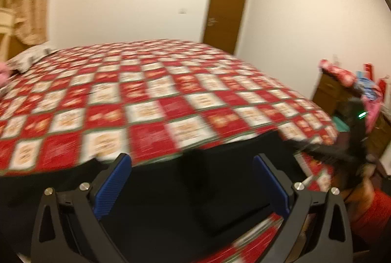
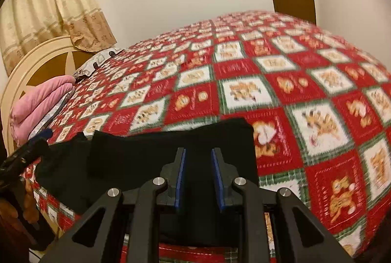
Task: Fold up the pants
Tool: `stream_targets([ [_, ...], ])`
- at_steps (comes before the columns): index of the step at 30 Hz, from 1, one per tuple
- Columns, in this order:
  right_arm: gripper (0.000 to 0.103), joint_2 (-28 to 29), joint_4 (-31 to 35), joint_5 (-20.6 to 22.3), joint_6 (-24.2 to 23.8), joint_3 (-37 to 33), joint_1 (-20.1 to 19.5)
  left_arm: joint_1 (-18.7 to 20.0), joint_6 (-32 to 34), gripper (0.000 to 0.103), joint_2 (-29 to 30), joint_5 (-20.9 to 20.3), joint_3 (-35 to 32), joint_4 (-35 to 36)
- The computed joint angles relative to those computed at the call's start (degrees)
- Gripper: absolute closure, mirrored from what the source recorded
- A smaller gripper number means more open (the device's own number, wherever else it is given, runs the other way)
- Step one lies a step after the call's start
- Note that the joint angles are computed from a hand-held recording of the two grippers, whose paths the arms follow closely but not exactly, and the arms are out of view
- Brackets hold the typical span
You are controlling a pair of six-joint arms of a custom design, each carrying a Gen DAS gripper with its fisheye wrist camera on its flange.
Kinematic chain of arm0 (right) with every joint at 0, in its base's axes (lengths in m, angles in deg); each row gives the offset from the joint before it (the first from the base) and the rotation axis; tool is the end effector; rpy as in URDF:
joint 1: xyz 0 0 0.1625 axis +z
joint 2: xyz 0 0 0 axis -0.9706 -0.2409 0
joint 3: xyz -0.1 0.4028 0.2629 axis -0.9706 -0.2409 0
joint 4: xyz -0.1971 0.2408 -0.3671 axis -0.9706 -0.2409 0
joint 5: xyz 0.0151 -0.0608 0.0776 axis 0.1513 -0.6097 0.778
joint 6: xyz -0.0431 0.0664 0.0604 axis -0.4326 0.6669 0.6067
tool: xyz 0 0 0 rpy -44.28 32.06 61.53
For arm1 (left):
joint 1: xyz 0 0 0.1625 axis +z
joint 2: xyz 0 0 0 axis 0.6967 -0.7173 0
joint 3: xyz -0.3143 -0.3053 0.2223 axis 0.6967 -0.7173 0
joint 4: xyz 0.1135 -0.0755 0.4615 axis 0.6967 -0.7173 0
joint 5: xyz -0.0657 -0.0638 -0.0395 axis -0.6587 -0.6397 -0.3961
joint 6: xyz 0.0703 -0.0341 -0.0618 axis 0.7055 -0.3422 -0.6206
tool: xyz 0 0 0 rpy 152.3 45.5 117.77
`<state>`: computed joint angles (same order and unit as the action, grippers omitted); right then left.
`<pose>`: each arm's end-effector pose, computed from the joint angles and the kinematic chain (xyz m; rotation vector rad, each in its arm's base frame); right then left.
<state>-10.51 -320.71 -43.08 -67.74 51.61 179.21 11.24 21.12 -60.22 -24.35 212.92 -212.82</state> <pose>0.1895 -0.4308 0.0517 0.3062 -2.4373 1.0957 -0.0833 -0.4244 0.2427 0.9701 2.5180 -0.9748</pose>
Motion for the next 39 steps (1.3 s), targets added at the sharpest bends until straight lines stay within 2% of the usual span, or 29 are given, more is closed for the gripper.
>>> stream_targets([
  [3, 0.080, 0.6, 2.4, -0.2, 1.9, -0.1, -2.1, -0.7, -0.8, 0.002, 4.8, -3.0, -1.6, -0.7],
  [5, 0.080, 1.2, 0.2, 1.3, 1.3, 0.4, -3.2, -0.7, -1.8, 0.003, 8.6, -1.6, -2.6, -1.5],
  [7, 0.081, 0.9, 0.1, 0.9, 0.5, 0.9, -3.3, 0.2, -3.9, 0.003, 11.3, 1.6, -3.2, -2.2],
  [10, 0.081, 0.2, 0.1, 0.5, 0.2, 1.5, -3.3, 2.9, -10.9, 0.003, 12.2, 6.3, -4.1, 2.6],
  [11, 0.081, 0.2, -0.8, 0.1, 0.3, 1.6, -2.9, 4.9, -12.6, 0.006, 12.0, 5.2, -4.0, 2.6],
  [12, 0.080, 0.7, -3.6, -0.7, -0.8, 1.3, -2.3, 5.3, -11.9, 0.006, 11.2, 3.5, -3.1, 0.1],
  [14, 0.080, 1.4, -6.5, -1.0, -3.3, 0.3, -1.5, 4.6, -12.3, 0.006, 10.0, 4.9, -2.3, 0.5],
  [16, 0.080, 0.8, -3.9, -1.4, -3.5, -1.2, -1.3, 3.4, -12.2, 0.006, 10.1, 8.0, -1.5, -0.7],
  [18, 0.080, 0.8, 1.1, -4.8, -2.1, -3.9, -1.4, 3.3, -12.2, 0.006, 10.9, 9.3, -1.4, -1.2],
  [19, 0.080, 0.8, 4.7, -4.7, -0.3, -5.1, -2.9, 3.1, -11.6, 0.006, 11.8, 10.3, -1.2, -2.3],
  [20, 0.080, 0.3, 5.8, -2.8, 0.5, -5.3, -3.9, 2.3, -11.1, 0.006, 12.3, 11.6, -0.8, -3.1],
  [22, 0.080, 0.0, 5.3, -0.4, 1.4, -5.4, -5.0, 0.8, -9.1, 0.005, 14.1, 15.2, -0.1, -5.0],
  [25, 0.080, -0.1, 6.2, -1.4, 2.2, -5.7, -4.5, 0.5, -6.2, 0.002, 15.6, 16.4, 0.2, -7.9],
  [27, 0.080, 0.2, 5.4, -2.3, 0.8, -5.7, -3.9, 0.8, -6.8, 0.002, 13.6, 15.3, 0.0, -5.0],
  [29, 0.080, 0.0, 4.0, -2.6, 2.6, -4.9, -3.3, 1.0, -7.8, 0.002, 11.1, 14.2, 0.1, -2.1],
  [31, 0.080, 0.7, -2.4, -1.2, 3.7, -3.1, -2.3, 1.4, -7.4, 0.002, 7.1, 14.0, 1.3, -2.8],
  [32, 0.079, 1.9, -7.6, 0.3, 2.1, -2.1, -1.2, 1.7, -7.0, 0.002, 5.4, 14.8, 1.9, -3.5],
  [33, 0.073, 3.0, -10.7, 0.3, 0.6, -1.7, -0.2, 2.2, -6.6, 0.002, 3.7, 15.9, 2.5, -4.4],
  [34, 0.061, 3.8, -12.3, 0.1, 0.0, -1.7, 0.7, 2.9, -6.3, 0.002, 2.4, 16.8, 2.9, -5.4],
  [36, 0.049, 5.8, -14.8, 1.1, -0.7, -1.4, 2.8, 4.7, -6.2, 0.002, -1.5, 19.3, 3.8, -6.7],
  [37, 0.048, 6.7, -14.4, 1.4, -0.7, -1.6, 4.0, 6.2, -6.8, 0.002, -4.4, 21.5, 4.4, -8.0],
  [39, 0.049, 7.4, -10.7, 2.9, -0.1, -2.2, 5.6, 9.3, -8.0, 0.002, -8.2, 22.9, 4.8, -10.6],
])
